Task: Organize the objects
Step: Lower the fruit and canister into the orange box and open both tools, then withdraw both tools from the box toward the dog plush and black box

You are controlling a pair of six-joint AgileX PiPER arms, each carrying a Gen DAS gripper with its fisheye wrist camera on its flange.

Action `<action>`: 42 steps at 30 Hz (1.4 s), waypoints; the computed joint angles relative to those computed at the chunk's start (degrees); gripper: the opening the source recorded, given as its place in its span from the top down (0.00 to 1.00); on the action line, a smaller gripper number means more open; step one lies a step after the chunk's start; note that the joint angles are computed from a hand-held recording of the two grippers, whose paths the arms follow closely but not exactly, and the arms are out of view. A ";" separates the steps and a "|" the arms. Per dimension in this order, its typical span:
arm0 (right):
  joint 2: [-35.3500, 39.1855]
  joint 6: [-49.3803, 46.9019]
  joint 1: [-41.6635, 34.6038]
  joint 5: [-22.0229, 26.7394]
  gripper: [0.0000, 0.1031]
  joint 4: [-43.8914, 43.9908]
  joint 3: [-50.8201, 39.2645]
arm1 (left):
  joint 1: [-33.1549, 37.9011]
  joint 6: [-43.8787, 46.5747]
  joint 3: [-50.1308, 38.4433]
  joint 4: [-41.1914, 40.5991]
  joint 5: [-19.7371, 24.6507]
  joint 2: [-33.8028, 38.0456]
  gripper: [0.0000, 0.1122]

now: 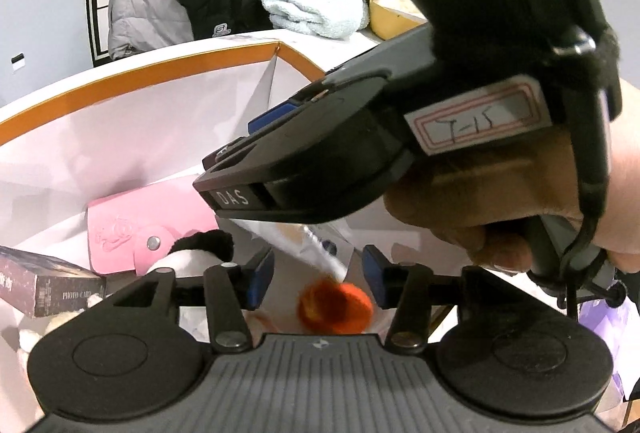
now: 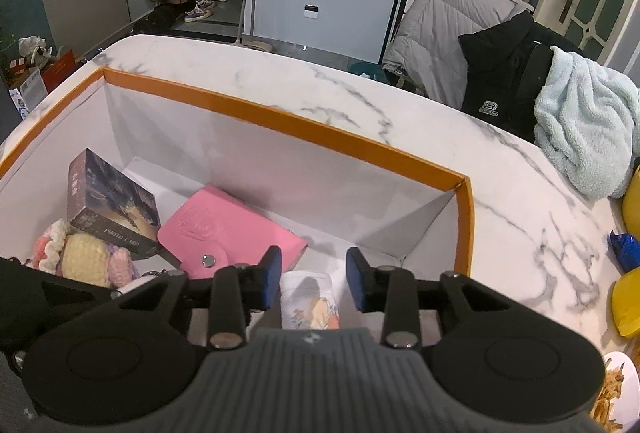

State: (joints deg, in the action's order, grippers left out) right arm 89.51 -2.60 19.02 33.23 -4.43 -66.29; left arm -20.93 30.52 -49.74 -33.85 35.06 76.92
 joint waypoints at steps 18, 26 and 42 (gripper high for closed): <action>-2.83 -3.41 -1.99 -2.15 0.62 4.17 2.06 | 6.79 8.57 0.18 -6.84 3.83 -5.32 0.45; -7.09 -1.99 -0.40 -1.94 0.61 2.37 3.14 | 14.79 12.96 -0.13 -11.21 11.79 -12.29 0.45; -21.80 8.49 14.85 4.54 0.53 -10.57 6.84 | 33.32 23.21 2.11 -13.88 28.63 -22.36 0.43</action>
